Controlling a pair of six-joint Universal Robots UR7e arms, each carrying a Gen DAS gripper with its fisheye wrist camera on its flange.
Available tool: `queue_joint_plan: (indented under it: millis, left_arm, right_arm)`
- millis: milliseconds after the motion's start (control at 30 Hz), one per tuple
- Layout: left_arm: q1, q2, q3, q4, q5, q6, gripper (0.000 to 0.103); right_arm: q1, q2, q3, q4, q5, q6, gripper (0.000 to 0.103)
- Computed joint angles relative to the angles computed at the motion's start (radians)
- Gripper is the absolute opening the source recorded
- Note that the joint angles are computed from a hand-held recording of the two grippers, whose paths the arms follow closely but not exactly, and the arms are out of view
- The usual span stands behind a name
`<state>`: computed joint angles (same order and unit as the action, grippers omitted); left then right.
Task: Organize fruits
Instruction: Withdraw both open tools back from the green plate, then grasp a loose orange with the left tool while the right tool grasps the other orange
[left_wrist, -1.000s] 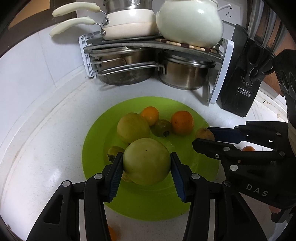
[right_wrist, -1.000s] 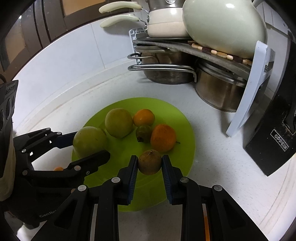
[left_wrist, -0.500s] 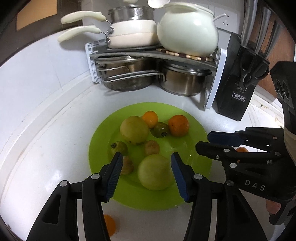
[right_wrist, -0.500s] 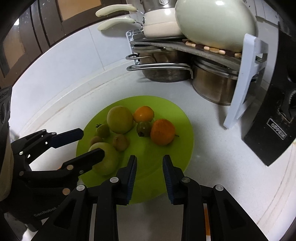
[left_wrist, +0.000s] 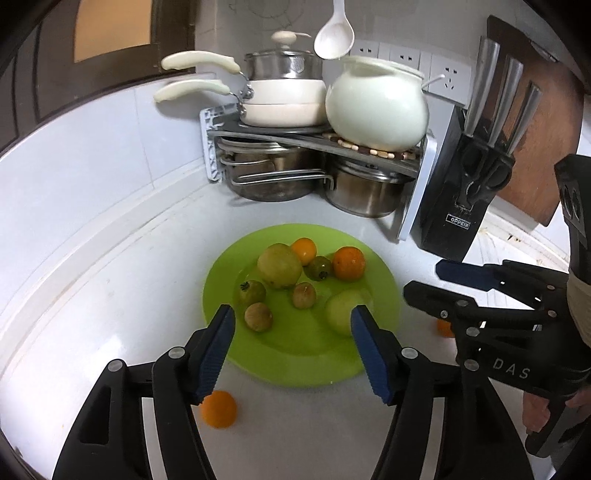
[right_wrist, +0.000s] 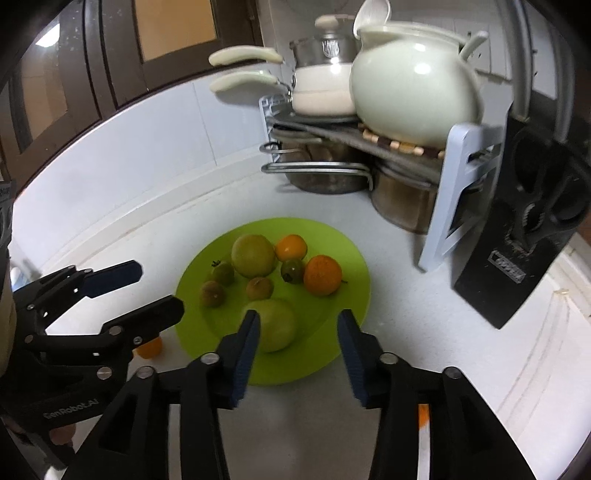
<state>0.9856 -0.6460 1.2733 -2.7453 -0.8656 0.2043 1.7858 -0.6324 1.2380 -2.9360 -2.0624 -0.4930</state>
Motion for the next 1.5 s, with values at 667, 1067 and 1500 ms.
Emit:
queue_joint_plan:
  millis: [667, 1067, 1500]
  left_arm:
    - [-0.067, -0.101, 0.297, -0.4, 0.22, -0.016, 0.085]
    - [-0.065, -0.075, 0.321, -0.455, 0.368, -0.037, 0.086]
    - [-0.001, -0.034, 0.224, -0.18, 0.317, -0.201, 0.082]
  right_arm:
    - [0.029, -0.055, 0.202, -0.362, -0.11, -0.05, 0.068]
    - [0.013, -0.033, 0.224, -0.446, -0.256, 0.056, 0.068]
    - [-0.02, 0.035, 0.124, -0.369, -0.324, 0.129, 0.068]
